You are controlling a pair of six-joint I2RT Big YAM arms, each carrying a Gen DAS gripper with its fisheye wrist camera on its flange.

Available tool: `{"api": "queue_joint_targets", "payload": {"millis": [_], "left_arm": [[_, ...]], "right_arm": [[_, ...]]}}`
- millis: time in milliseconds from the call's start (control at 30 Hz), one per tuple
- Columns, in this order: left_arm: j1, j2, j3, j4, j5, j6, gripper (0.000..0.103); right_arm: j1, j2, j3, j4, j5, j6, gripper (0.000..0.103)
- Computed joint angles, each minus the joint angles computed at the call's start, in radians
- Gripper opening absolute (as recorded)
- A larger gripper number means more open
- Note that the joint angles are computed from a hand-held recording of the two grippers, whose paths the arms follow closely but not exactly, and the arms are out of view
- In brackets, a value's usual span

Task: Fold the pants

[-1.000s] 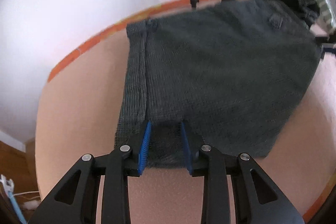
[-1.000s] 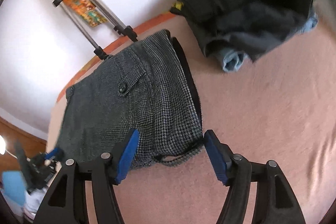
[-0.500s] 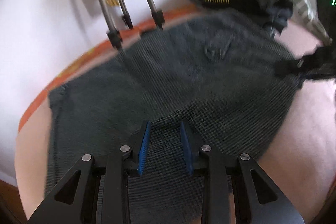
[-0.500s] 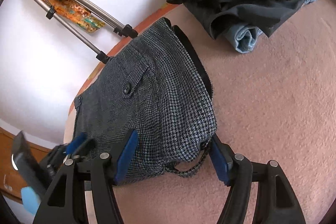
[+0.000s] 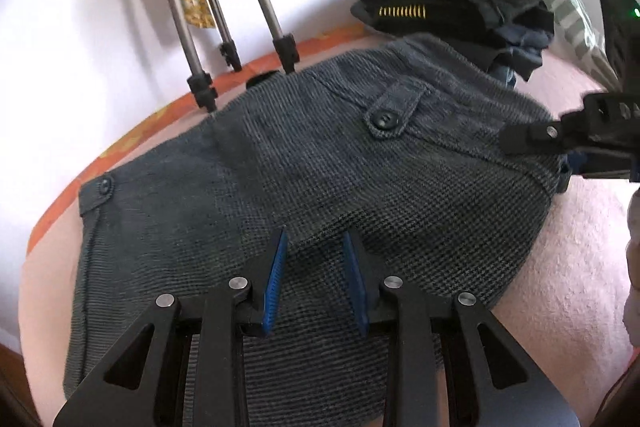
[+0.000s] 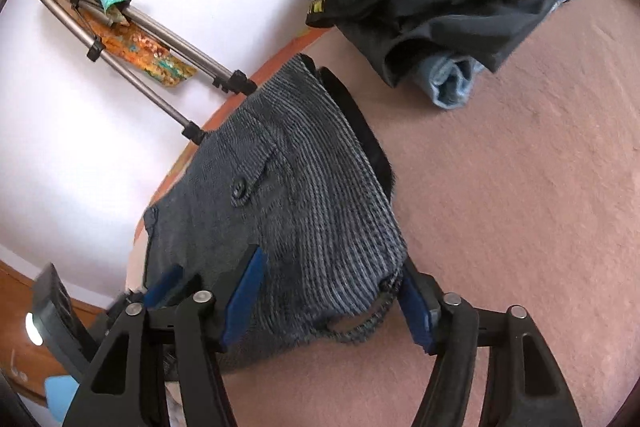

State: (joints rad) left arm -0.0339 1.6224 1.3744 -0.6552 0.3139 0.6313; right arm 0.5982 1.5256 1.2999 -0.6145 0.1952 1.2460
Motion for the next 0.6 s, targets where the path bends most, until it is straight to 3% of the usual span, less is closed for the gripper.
{"api": "queue_joint_targets", "payload": {"millis": [100, 167, 333, 433, 600], "left_arm": [[0.010, 0.015, 0.012, -0.015, 0.017, -0.009, 0.028], [0.023, 0.015, 0.026, -0.046, 0.028, -0.009, 0.028], [0.065, -0.020, 0.014, -0.018, 0.032, -0.041, 0.028], [0.082, 0.022, 0.040, -0.108, -0.008, 0.020, 0.029], [0.131, -0.006, 0.056, -0.139, 0.058, -0.046, 0.028]], "right_arm": [[-0.009, 0.018, 0.009, 0.006, 0.006, 0.024, 0.032], [-0.012, 0.015, 0.006, 0.018, 0.013, 0.036, 0.025], [-0.004, 0.032, 0.083, -0.067, 0.053, -0.025, 0.019], [0.013, 0.060, 0.164, -0.142, 0.099, -0.109, 0.018], [0.040, 0.125, 0.322, -0.275, 0.170, -0.243, 0.017]]}}
